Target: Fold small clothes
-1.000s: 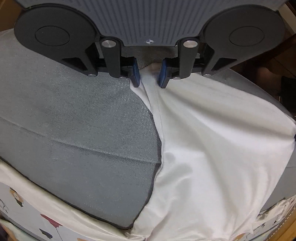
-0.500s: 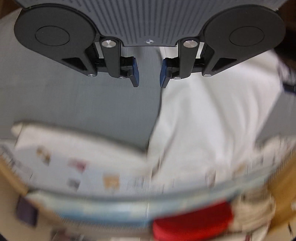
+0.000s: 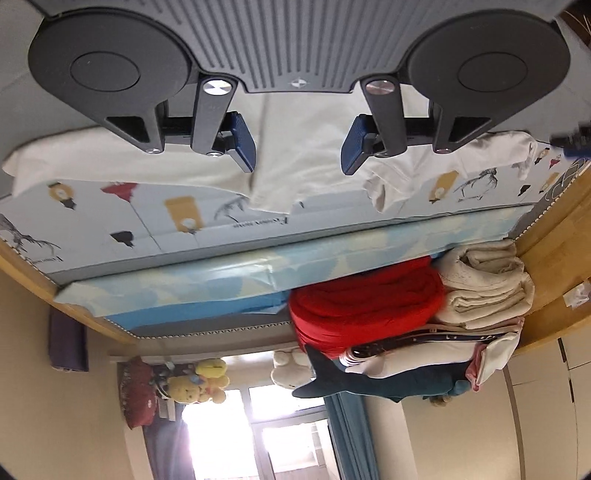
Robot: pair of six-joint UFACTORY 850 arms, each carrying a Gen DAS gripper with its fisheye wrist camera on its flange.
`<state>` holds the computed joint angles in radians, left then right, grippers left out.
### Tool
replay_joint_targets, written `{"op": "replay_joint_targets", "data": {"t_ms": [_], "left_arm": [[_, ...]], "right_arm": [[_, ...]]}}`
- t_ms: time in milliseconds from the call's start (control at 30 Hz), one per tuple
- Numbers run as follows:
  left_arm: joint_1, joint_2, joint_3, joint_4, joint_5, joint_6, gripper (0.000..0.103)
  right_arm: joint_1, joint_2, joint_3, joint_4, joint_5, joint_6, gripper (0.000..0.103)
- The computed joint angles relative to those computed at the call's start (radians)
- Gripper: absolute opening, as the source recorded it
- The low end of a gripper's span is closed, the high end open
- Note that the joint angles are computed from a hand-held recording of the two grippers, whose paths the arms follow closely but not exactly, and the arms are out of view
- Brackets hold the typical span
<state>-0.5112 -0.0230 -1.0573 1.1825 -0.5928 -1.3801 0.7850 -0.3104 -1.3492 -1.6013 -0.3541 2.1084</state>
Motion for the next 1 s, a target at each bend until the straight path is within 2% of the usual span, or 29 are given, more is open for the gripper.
{"op": "replay_joint_targets", "data": {"t_ms": [100, 167, 233, 267, 333, 367, 400, 467, 600, 733, 800, 867, 900, 1000], "left_arm": [[0.082, -0.060, -0.081, -0.051, -0.039, 0.043, 0.060], [0.144, -0.101, -0.117, -0.084, -0.043, 0.040, 0.055], [0.188, -0.131, -0.121, -0.082, -0.054, -0.001, 0.036], [0.203, -0.145, -0.118, -0.084, -0.066, -0.020, 0.030], [0.240, -0.165, -0.111, -0.160, -0.077, 0.025, 0.007], [0.260, -0.179, -0.121, -0.220, -0.084, 0.063, 0.004], [0.280, -0.185, -0.125, -0.258, -0.072, 0.066, 0.003], [0.308, -0.173, -0.113, -0.232, -0.015, 0.017, 0.002], [0.351, -0.186, -0.122, -0.185, 0.010, -0.037, 0.002], [0.391, -0.221, -0.148, -0.184, 0.026, -0.037, 0.005], [0.420, -0.256, -0.168, -0.155, 0.031, -0.080, 0.005], [0.452, -0.275, -0.174, -0.122, 0.055, -0.141, 0.010], [0.469, -0.287, -0.180, -0.106, 0.063, -0.170, 0.016], [0.503, -0.338, -0.216, -0.062, 0.039, -0.229, 0.042]], "right_arm": [[0.005, -0.052, -0.068, 0.049, 0.005, -0.057, 0.053], [0.011, -0.088, -0.119, 0.101, -0.008, -0.109, 0.053], [0.015, -0.126, -0.167, 0.137, -0.013, -0.166, 0.053], [0.018, -0.149, -0.198, 0.172, -0.022, -0.219, 0.053], [0.025, -0.190, -0.254, 0.242, -0.046, -0.312, 0.053], [0.025, -0.208, -0.279, 0.272, -0.047, -0.349, 0.053], [0.024, -0.231, -0.310, 0.312, -0.050, -0.394, 0.053], [0.023, -0.282, -0.387, 0.445, -0.072, -0.543, 0.053], [0.012, -0.387, -0.547, 0.650, -0.077, -0.753, 0.053], [0.012, -0.483, -0.695, 0.703, -0.094, -0.866, 0.051], [0.012, -0.534, -0.770, 0.718, -0.094, -0.911, 0.044], [0.017, -0.585, -0.844, 0.709, -0.115, -0.956, 0.040], [0.021, -0.606, -0.873, 0.679, -0.130, -0.946, 0.038], [0.026, -0.635, -0.914, 0.650, -0.146, -0.931, 0.036]]}}
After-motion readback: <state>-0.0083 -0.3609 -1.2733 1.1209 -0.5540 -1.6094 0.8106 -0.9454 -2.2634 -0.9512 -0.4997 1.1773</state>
